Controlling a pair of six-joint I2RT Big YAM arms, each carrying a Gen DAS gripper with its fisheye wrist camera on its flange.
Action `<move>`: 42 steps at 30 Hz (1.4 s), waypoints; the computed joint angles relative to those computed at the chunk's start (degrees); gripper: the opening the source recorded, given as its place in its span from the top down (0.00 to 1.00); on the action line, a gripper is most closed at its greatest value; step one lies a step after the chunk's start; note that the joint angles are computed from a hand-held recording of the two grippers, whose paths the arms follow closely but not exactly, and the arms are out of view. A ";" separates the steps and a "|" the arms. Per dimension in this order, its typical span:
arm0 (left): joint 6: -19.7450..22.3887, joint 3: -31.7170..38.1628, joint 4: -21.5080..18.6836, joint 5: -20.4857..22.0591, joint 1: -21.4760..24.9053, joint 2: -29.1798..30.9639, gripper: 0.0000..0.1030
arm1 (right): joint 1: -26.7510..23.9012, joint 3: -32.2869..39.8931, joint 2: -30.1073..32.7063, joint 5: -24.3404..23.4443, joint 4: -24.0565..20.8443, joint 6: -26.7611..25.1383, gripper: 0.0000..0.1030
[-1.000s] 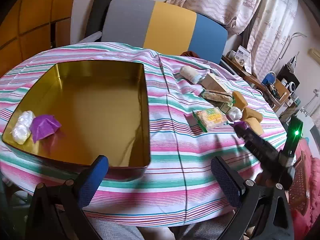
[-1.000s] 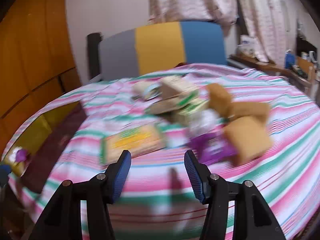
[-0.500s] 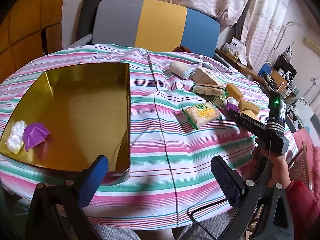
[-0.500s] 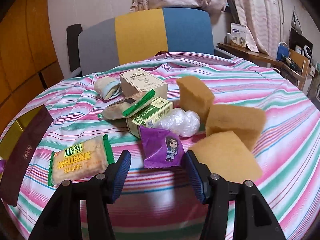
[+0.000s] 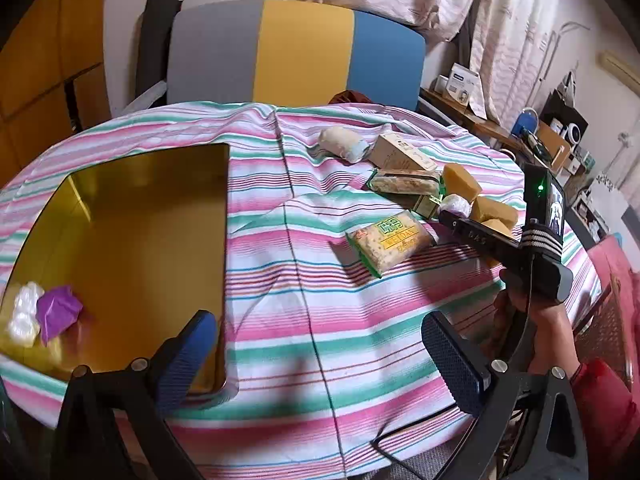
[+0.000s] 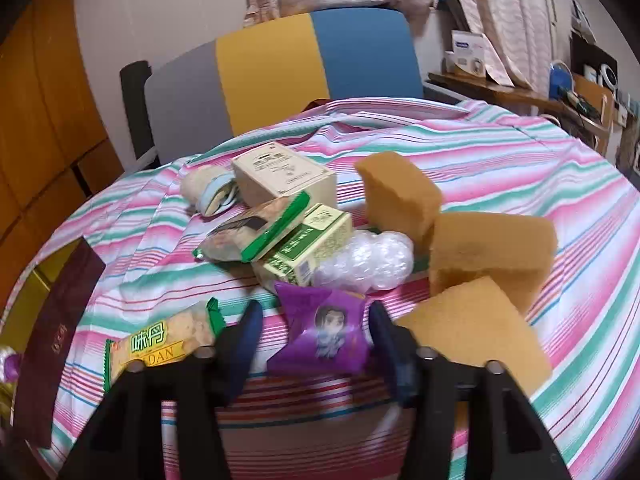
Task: Organize objects
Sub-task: 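Grasp the small purple packet with the right gripper while the left grasps the WEIDAN cracker packet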
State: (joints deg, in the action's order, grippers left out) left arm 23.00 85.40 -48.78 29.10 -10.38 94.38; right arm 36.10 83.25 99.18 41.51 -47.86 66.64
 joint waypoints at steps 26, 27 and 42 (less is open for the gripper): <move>9.68 14.85 -0.11 -11.66 -11.07 13.04 0.00 | 2.86 -4.78 -1.29 2.65 8.36 -0.34 0.66; 11.36 15.26 0.15 -12.18 -11.67 13.60 0.00 | 2.81 -5.10 -1.47 2.87 8.42 0.49 0.66; 13.61 24.13 -19.53 -3.32 -11.47 20.88 0.00 | 3.01 -8.56 -3.69 5.72 8.69 8.34 0.66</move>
